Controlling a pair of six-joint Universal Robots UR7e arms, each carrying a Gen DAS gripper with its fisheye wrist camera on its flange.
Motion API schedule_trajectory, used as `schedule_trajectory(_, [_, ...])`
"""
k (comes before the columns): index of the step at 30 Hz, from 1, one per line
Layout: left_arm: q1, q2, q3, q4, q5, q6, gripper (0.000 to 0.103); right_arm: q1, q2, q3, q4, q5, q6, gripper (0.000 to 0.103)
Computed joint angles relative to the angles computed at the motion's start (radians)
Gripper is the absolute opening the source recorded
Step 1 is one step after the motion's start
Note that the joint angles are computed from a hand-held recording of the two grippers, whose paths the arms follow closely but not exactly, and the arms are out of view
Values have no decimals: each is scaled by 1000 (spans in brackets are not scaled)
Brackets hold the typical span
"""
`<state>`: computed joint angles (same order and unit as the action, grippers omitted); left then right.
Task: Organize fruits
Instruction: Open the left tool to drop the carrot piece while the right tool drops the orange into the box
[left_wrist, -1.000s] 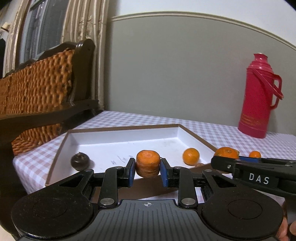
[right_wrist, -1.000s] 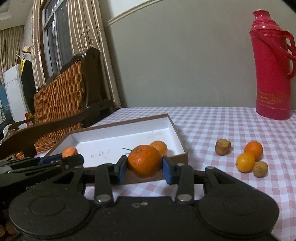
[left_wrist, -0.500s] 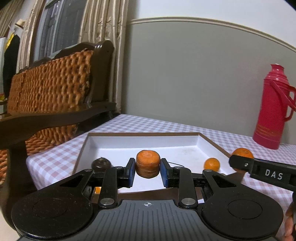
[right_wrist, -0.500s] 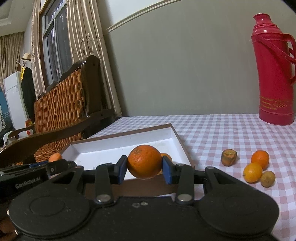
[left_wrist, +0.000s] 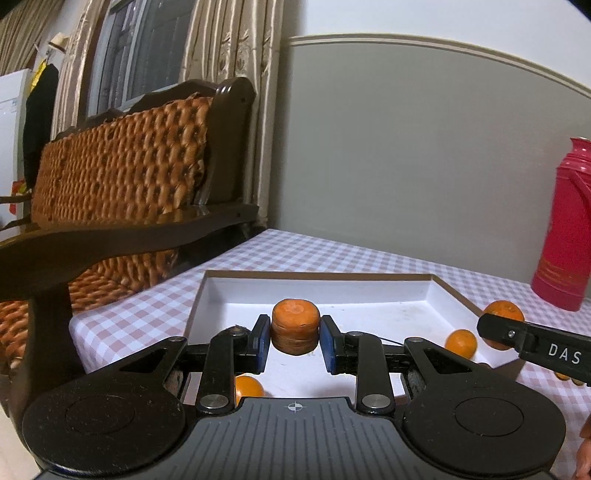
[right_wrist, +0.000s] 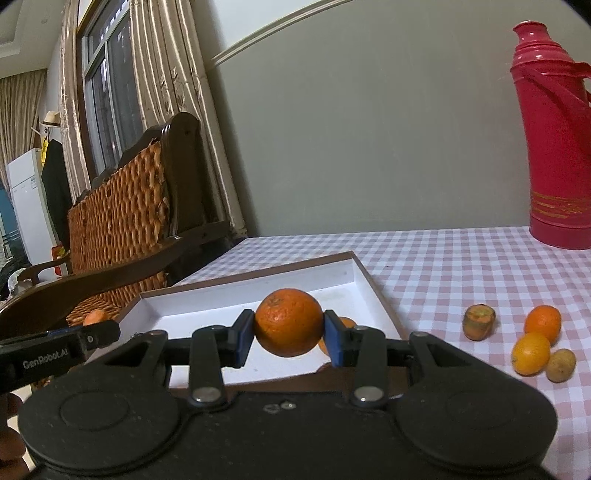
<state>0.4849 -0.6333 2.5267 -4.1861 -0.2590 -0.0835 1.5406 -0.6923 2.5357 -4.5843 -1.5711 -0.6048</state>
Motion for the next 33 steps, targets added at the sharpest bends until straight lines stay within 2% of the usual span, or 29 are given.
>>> schedule_trajectory(13, [91,-31,-65,6,-26,78,29,27,-21,-73,97,-21,-12,31])
schedule_trajectory(20, [139,-23,-134,-29,-47,185,29,39,-31,-128,171,-59,-2,31])
schedule_trajectory(26, [197,-28,-205,-19,-67,245,29,53,-48,-192,279,-112,3,32])
schedule_trajectory(33, [239,-45,-240,118,-59,156,29,82,-62,-267,407,-179,-1,34])
